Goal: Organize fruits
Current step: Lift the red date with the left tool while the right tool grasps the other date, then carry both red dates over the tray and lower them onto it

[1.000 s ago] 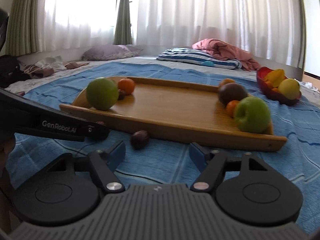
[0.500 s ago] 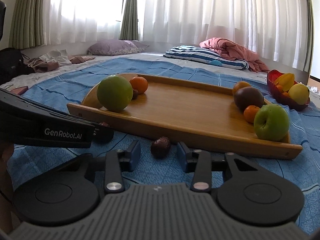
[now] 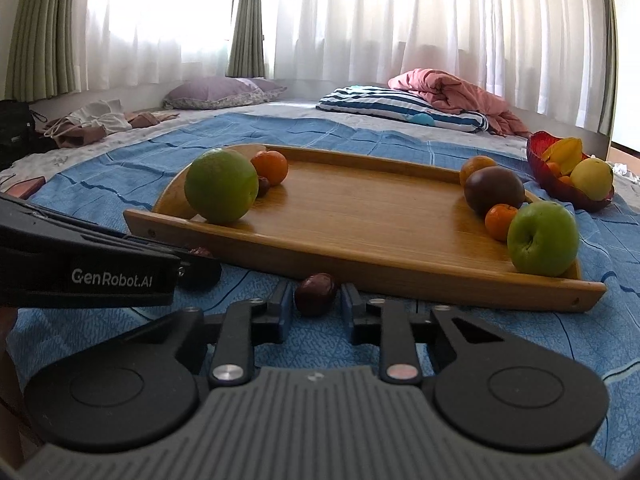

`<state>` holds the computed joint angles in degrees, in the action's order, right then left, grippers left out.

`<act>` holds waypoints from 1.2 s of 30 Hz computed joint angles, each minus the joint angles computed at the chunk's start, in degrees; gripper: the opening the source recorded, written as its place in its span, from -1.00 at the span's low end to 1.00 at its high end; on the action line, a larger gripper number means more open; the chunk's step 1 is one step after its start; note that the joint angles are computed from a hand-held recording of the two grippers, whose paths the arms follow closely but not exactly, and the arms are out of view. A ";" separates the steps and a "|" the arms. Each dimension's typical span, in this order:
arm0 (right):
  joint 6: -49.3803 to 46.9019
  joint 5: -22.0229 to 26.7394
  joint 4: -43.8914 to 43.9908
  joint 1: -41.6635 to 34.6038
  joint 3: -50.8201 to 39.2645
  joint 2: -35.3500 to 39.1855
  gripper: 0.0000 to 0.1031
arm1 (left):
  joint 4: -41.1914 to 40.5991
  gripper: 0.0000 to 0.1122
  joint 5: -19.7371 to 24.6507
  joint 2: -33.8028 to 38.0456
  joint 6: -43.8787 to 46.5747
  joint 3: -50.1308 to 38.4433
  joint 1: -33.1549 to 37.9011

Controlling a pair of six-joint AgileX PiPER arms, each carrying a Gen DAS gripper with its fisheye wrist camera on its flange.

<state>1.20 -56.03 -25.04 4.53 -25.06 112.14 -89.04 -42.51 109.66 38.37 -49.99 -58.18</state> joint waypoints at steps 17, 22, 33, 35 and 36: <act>2.39 -2.83 1.27 -1.12 1.97 -1.72 -0.52 | -1.24 -0.69 -1.80 -1.02 0.79 -0.04 -1.07; 3.16 -3.56 1.16 -1.97 2.30 -2.82 -0.52 | -1.31 -0.69 -2.39 -1.41 1.21 -0.46 -1.30; 4.72 -4.06 1.26 -3.43 2.08 -4.36 -0.52 | -1.77 -0.69 -3.60 -1.76 2.67 -1.83 -1.57; 4.54 -4.17 1.54 -3.44 1.99 -4.35 -0.52 | -1.89 -0.68 -3.56 -1.68 2.95 -2.12 -1.54; 4.39 -4.16 1.75 -3.30 1.91 -4.32 -0.52 | -1.75 -0.68 -3.50 -1.77 2.83 -2.01 -1.51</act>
